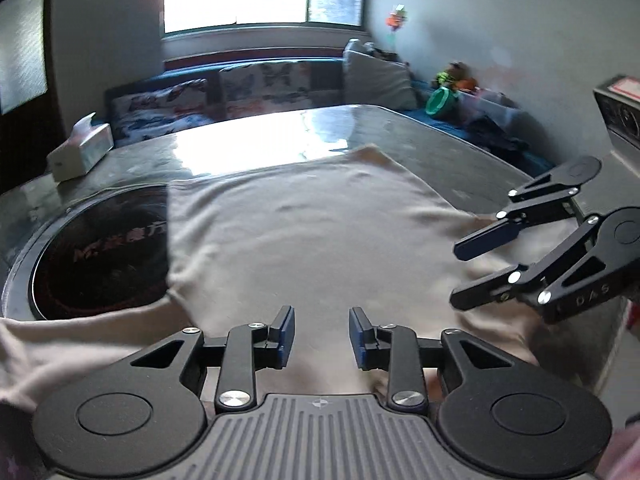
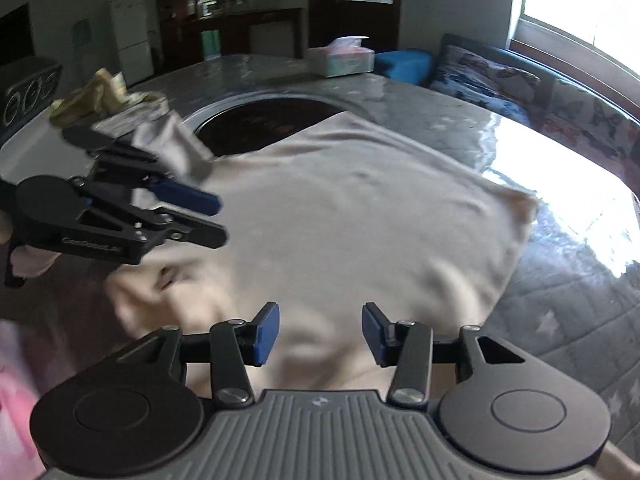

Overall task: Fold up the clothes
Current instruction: 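Move the right gripper to the sweatshirt side edge opposite the folded sleeve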

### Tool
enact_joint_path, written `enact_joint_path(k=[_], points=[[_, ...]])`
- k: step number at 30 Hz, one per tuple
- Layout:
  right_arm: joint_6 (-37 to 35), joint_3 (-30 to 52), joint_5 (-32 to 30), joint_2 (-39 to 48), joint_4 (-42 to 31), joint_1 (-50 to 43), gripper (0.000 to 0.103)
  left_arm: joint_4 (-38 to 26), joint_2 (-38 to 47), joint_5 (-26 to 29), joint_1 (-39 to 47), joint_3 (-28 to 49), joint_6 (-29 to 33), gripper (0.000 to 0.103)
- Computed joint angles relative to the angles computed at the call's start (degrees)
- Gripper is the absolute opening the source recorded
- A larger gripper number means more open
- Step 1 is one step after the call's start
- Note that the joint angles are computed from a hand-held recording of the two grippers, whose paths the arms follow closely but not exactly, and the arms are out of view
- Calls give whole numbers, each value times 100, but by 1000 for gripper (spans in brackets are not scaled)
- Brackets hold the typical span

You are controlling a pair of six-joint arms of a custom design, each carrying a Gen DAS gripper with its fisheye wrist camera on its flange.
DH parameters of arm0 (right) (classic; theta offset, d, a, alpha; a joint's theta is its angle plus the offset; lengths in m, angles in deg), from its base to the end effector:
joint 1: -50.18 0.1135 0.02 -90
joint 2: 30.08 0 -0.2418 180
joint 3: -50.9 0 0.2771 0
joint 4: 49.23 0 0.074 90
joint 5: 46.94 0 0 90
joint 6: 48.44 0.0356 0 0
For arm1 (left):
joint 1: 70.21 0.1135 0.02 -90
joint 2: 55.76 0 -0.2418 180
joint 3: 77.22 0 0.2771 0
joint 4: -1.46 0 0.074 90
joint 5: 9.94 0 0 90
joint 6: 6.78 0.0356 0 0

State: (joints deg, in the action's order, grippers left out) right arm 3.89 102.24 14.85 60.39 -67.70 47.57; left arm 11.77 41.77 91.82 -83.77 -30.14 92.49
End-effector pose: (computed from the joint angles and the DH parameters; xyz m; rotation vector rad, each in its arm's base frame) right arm 0.2939 0.0035 0.0915 -0.9013 2.2641 0.3302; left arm 0.3010 -0.0801 0.0694 0.5547 2.1994 -0.2726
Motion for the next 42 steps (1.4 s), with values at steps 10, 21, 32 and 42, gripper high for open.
enact_joint_path(k=[10,21,32,42], points=[[107,-928,12,-1059,191,-184,50,246,-212,-173,-179,-370,320,40],[499,-1148,-447,-1385,202,-1033,51,122,-399,-192,-195,-151,-33,43],[785,-1026,-248,-500,971,-2274,51,228,127,-167,-952,368,-361,43],[822,-983,-234,-216,1400,-3208,51,164,456,-213,-1396,585,-365,43]])
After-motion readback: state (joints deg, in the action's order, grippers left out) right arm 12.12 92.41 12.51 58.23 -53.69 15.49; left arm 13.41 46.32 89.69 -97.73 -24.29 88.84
